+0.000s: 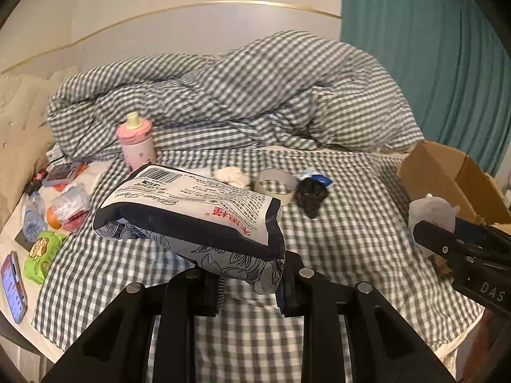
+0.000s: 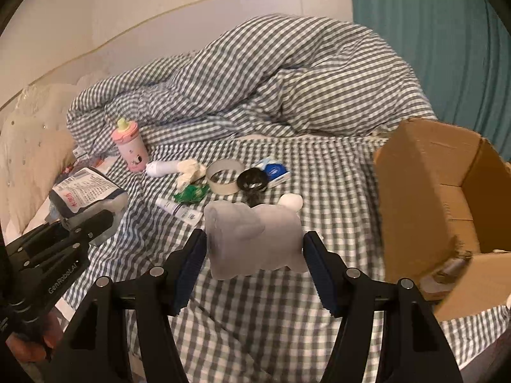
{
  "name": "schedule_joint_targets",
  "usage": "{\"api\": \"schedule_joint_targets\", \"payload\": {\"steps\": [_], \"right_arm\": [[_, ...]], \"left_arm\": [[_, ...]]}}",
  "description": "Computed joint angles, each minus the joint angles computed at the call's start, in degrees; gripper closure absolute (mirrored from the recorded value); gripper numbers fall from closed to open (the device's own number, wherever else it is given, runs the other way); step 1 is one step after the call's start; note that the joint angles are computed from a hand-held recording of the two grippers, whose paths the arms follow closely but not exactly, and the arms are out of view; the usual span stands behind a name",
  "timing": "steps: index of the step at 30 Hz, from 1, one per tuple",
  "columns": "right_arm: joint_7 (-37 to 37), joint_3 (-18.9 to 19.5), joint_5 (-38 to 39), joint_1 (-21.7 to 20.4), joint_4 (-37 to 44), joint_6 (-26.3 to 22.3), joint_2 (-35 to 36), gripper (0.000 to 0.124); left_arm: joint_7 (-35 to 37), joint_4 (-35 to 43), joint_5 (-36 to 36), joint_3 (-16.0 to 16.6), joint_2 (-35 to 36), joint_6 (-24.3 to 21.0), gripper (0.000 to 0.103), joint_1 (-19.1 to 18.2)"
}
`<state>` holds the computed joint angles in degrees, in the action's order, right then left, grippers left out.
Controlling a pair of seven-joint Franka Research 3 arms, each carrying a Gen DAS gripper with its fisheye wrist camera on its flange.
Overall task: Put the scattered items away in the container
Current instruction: 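Carry both items to the cardboard box and open both tools to drop them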
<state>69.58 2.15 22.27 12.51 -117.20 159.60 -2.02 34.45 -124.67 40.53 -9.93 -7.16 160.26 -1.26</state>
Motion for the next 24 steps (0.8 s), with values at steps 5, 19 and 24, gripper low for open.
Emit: {"api": "schedule_joint_targets", "payload": {"steps": [5,19,24], "right_arm": [[1.44,-1.75,-1.86,-2.3,0.26,-0.55,-2.3,0.062],[14.69,-5.92,-17.21,-12.98,7.82,-1.84,-2.28,0.061],[15.82,-6.96,-19.37,-14.98,10.7,-2.43,0.61,0.061]], "left_arm": [[2.48,5.25,-1.05,-1.31,2.85,-1.2,0.079,-2.42],[23.19,37.52,-12.36,-3.65,24.39,-4.95,0.079,-15.66],[31.33,51.7,-18.06,-4.29,34.56,-8.61,0.079,-19.9]]}}
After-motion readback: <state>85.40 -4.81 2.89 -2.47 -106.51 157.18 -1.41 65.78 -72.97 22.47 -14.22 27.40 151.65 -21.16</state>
